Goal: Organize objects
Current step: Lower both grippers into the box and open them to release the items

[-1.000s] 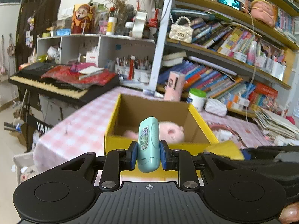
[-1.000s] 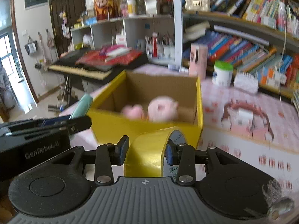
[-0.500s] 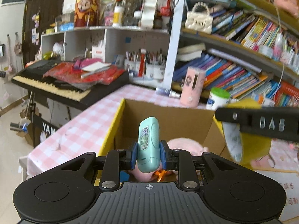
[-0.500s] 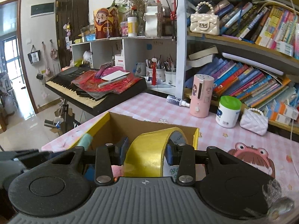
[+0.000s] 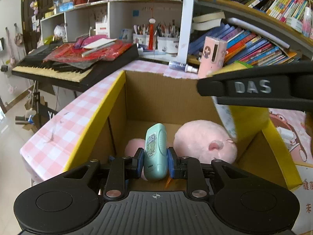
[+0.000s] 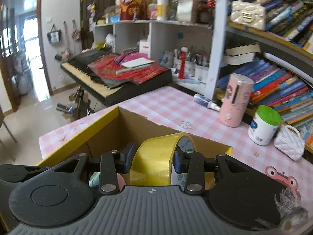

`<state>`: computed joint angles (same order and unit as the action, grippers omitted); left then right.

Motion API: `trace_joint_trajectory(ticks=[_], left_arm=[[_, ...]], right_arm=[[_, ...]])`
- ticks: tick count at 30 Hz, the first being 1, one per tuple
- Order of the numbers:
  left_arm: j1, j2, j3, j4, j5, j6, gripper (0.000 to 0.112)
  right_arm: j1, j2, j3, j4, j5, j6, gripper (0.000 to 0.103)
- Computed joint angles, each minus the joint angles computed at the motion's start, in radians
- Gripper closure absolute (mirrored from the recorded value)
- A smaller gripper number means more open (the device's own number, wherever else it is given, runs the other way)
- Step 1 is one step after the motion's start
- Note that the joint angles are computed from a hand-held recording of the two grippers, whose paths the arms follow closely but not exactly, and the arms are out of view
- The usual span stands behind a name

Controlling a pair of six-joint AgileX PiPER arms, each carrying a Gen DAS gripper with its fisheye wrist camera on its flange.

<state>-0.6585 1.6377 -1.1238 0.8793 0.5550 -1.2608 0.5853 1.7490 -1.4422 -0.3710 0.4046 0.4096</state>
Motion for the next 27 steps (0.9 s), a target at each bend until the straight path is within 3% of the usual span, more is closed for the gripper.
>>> trace_joint_trajectory(ticks=[6, 9, 11, 19, 21, 23, 27], left_arm=[[0.001, 0.022, -0.023, -0.002, 0.014, 0.0, 0.085], [-0.005, 0.015, -0.014, 0.032, 0.023, -0.038, 0.074], [-0.011, 0.004, -0.005, 0.05, 0.026, -0.059, 0.066], [-0.023, -0.028, 0.029, 0.114, 0.027, -0.131, 0.058], [-0.029, -0.033, 0.033, 0.13, 0.033, -0.149, 0.054], [-0.041, -0.039, 0.04, 0.165, 0.046, -0.188, 0.044], [-0.038, -0.068, 0.063, 0.197, 0.032, -0.247, 0.041]], right_arm=[[-0.018, 0.118, -0.143, 0.148, 0.055, -0.235, 0.07], [-0.023, 0.172, -0.215, 0.205, 0.093, -0.323, 0.071], [-0.031, 0.213, -0.274, 0.256, 0.135, -0.38, 0.074], [-0.025, 0.349, -0.472, 0.301, 0.321, -0.458, 0.076], [-0.026, 0.358, -0.486, 0.312, 0.341, -0.465, 0.067], [-0.025, 0.343, -0.463, 0.308, 0.325, -0.459, 0.059], [-0.028, 0.275, -0.377, 0.318, 0.269, -0.44, 0.052]])
